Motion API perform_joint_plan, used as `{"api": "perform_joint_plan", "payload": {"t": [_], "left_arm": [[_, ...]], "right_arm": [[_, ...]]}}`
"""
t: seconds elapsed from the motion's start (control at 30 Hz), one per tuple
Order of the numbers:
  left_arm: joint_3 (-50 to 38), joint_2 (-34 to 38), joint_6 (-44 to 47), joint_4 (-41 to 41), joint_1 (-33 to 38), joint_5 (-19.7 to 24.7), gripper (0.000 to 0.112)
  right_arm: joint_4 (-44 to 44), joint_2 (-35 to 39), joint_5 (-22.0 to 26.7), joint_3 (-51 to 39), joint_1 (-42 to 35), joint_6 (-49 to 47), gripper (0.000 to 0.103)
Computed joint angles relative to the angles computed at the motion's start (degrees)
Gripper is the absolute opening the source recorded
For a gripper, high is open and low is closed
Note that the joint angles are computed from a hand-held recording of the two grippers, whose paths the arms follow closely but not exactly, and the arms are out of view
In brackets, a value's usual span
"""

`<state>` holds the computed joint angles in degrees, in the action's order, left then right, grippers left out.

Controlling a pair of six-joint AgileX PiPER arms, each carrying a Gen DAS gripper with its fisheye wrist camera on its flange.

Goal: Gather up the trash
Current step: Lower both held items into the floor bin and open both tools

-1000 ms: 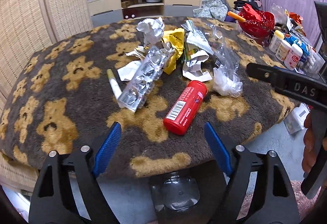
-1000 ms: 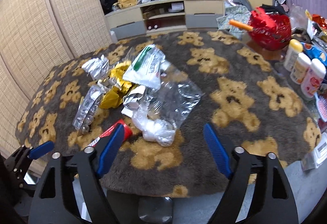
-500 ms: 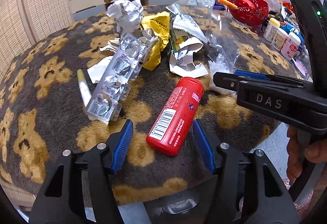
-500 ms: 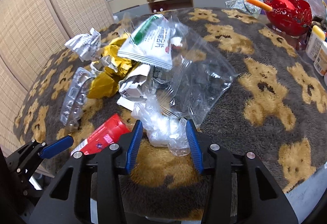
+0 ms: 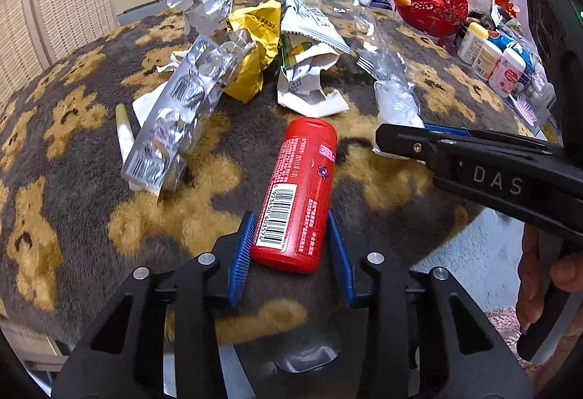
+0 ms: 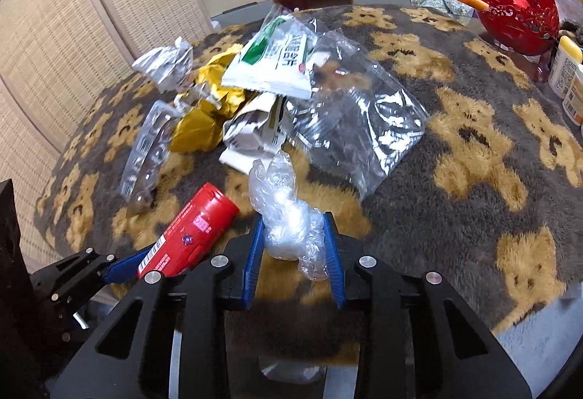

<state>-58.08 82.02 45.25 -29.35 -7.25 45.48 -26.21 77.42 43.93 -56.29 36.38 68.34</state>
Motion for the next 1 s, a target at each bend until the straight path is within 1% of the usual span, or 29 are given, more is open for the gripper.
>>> {"api": "perform_joint_plan", "payload": {"t": [0.17,0.33,0.4,0.43,0.53,0.63,0.7,0.8,0.87,1.0], "left_arm": [[4.33,-4.87,0.02,-0.29,2.44,1.84,0.036],[8.94,-10.78,0.78,-0.13,5.35,3.42,0.035],[10.56,-13.3,1.39,-0.34,6.71,4.44,0.035],[11.54,-14.91,1.85,-0.63,7.72,5.25,0.035],[14.77,-20.01,4.39,-1.43,11.63,8.7,0.035],[18.51,-23.79,6.77,-1.4,15.35,11.57,0.035],[21.46,-25.45,9.87,-1.79,19.14,13.28,0.034],[24.96,-26.12,13.23,-1.61,22.66,13.88,0.031],[27.45,-25.4,14.74,-1.13,23.31,12.45,0.029],[30.97,-22.0,14.78,-0.46,21.28,6.98,0.029]], "right_arm": [[-0.56,-1.99,2.54,1.97,3.73,2.74,0.033],[-4.87,-6.38,5.16,6.17,10.63,11.06,0.032],[-6.74,-7.51,6.39,7.67,14.37,15.24,0.032],[-7.98,-8.11,7.42,8.48,17.48,18.0,0.032],[-10.02,-7.82,10.53,9.06,24.61,23.21,0.031],[-10.77,-6.93,11.68,10.06,30.64,28.58,0.031],[-10.09,-5.44,10.67,11.08,33.58,31.47,0.031],[-8.87,-3.02,7.68,12.34,34.98,34.92,0.031],[-7.74,-1.77,2.46,14.37,33.74,35.84,0.031],[-4.32,2.58,-7.41,17.47,29.42,34.07,0.031]]}}
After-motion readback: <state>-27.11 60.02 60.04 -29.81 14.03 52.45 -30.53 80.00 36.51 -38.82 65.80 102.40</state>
